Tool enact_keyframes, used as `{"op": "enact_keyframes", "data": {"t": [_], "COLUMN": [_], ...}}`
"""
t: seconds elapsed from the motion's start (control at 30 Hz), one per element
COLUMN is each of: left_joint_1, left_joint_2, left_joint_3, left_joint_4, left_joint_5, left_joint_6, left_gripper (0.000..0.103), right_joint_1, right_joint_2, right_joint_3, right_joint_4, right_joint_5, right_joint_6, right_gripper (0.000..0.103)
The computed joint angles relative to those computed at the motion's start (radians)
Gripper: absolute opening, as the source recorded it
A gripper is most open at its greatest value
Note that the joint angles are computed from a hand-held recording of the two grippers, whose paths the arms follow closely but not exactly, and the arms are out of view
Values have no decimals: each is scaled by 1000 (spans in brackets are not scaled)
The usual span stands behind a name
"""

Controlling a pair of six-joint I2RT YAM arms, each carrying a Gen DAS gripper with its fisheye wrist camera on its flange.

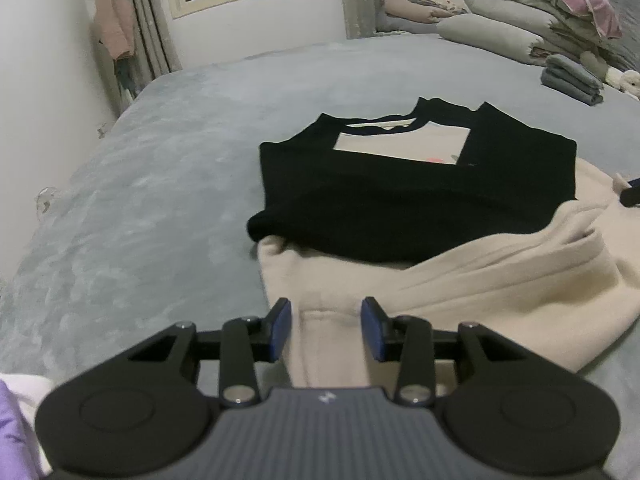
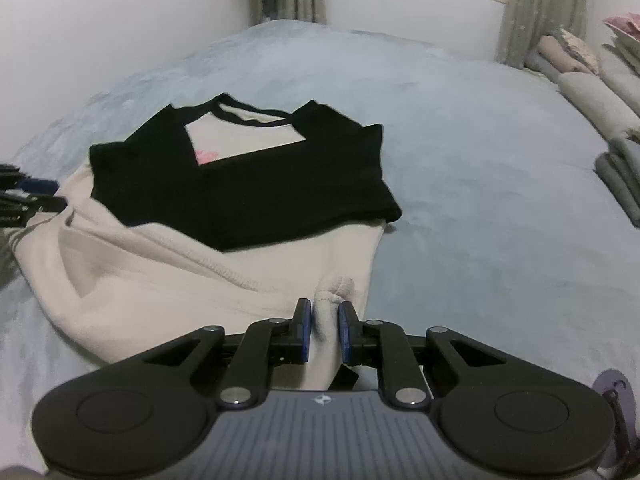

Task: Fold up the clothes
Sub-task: 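Pinch the folded hem edge with both grippers to straighten it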

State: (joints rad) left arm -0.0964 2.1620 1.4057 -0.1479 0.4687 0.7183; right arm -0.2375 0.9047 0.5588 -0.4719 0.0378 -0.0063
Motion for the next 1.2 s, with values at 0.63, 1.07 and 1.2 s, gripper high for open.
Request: {"op": "enact_keyframes", "data": {"t": [0.63, 1.07, 1.2], "left_joint_1": [96, 106, 101], "left_joint_2": [35, 59, 77], "left_joint_3": [133, 175, 197], "left_joint_4": [-123, -143, -167], "left_joint_5": [162, 222, 193], "left_joint_6": [-250, -310, -306], "left_gripper": [7, 7, 7], "right_joint_1": [-170, -179, -105], "right_joint_2": [-74, -76, -78], "right_joint_3": [-8, -53, -72], "right_joint_4": [-2, 37, 73], "right_joint_5": [-139, -162, -83], "right_joint_6": [4, -119, -157], "right_gripper": [7, 36, 35]}}
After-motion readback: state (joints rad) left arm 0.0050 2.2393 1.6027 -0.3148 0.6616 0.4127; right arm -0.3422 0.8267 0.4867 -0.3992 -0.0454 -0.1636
